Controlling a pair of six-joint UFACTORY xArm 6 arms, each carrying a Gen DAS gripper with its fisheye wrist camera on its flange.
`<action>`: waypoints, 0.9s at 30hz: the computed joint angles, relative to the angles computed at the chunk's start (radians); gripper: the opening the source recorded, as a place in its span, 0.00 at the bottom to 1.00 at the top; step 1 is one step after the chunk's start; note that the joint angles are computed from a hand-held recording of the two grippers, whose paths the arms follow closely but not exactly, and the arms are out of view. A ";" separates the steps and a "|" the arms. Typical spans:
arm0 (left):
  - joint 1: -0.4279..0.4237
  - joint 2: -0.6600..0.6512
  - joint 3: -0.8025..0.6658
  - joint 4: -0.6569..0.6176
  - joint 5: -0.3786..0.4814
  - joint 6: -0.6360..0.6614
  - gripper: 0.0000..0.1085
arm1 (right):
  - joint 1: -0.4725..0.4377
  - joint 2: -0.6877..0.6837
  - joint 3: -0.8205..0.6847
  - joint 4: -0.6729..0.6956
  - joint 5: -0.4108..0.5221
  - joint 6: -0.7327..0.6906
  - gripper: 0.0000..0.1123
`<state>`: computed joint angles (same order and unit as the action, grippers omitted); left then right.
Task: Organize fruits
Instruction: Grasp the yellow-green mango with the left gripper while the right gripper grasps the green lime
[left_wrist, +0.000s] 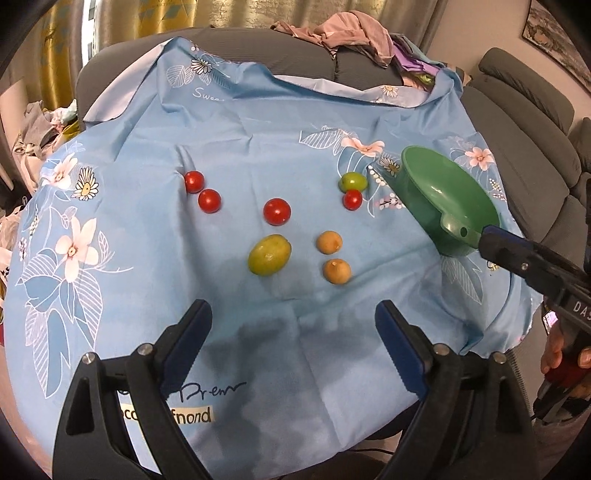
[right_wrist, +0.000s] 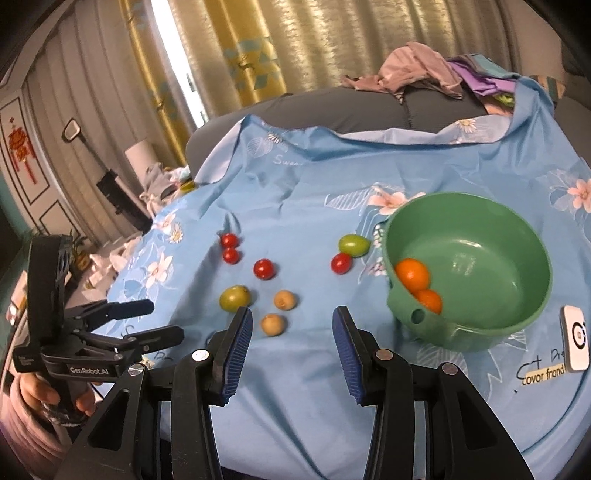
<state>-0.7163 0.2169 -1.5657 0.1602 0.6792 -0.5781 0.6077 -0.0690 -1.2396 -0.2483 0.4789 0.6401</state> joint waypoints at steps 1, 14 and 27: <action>0.002 -0.001 0.004 -0.004 -0.003 0.001 0.83 | 0.002 0.006 -0.006 0.004 0.007 -0.004 0.41; 0.028 0.022 0.016 -0.033 -0.048 0.046 0.83 | -0.024 0.089 -0.068 0.105 0.029 -0.047 0.41; 0.057 0.205 -0.177 -0.079 0.022 0.151 0.70 | -0.044 0.194 -0.153 0.223 0.062 -0.164 0.41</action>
<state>-0.6598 0.4217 -1.7430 0.0808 0.7012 -0.4269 0.5635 0.1250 -1.3930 -0.0255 0.5414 0.4766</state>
